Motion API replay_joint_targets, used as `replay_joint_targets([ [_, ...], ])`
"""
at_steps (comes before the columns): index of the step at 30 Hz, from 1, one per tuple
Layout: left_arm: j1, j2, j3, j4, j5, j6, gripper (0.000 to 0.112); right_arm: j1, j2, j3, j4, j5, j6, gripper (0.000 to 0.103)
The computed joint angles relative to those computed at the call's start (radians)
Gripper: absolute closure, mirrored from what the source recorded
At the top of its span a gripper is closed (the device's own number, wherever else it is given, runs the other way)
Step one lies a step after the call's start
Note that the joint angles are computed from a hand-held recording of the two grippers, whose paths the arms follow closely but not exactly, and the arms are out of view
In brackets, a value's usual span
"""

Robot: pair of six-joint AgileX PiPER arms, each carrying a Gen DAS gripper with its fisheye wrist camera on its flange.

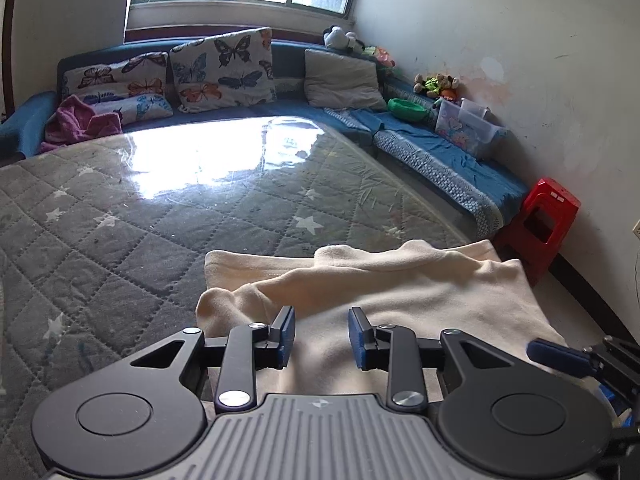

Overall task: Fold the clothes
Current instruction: 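Open both grippers and release the folded sweatshirt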

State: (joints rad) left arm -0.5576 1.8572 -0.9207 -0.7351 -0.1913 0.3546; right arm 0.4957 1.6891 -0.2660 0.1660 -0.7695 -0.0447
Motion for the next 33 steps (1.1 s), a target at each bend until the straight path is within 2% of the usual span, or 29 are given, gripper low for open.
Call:
replay_joint_targets([
  [2, -0.018, -0.032, 0.047, 0.042, -0.028, -0.05, 0.08, -0.012, 0.011, -0.007, -0.032, 0.004, 0.034, 0.054],
  [5, -0.04, -0.069, 0.11, 0.047, -0.062, -0.068, 0.08, 0.017, 0.043, 0.0, 0.016, -0.03, 0.003, 0.054],
  [10, -0.076, -0.113, 0.209, 0.041, -0.136, -0.112, 0.08, 0.038, 0.007, 0.051, 0.008, -0.085, 0.041, 0.054],
  [15, -0.101, -0.106, 0.238, 0.006, -0.175, -0.096, 0.081, 0.021, 0.048, 0.031, -0.037, -0.062, 0.08, 0.054],
  [20, -0.118, -0.126, 0.252, -0.03, -0.181, -0.072, 0.078, 0.039, -0.011, 0.045, -0.017, -0.053, 0.063, 0.055],
  [24, -0.121, -0.133, 0.258, -0.055, -0.174, -0.058, 0.076, 0.03, 0.022, 0.017, -0.031, -0.032, 0.084, 0.053],
  [25, -0.124, -0.139, 0.263, -0.059, -0.175, -0.053, 0.072, 0.036, 0.036, 0.016, -0.021, -0.041, 0.079, 0.053],
  [28, -0.137, -0.162, 0.275, -0.085, -0.18, -0.02, 0.065, 0.068, 0.031, 0.034, 0.02, -0.066, 0.06, 0.045],
  [30, -0.15, -0.171, 0.281, -0.113, -0.19, 0.002, 0.062, 0.077, 0.021, 0.049, 0.023, -0.081, 0.071, 0.044],
  [33, -0.169, -0.19, 0.297, -0.162, -0.21, 0.032, 0.056, 0.097, 0.013, 0.066, 0.056, -0.097, 0.068, 0.033],
])
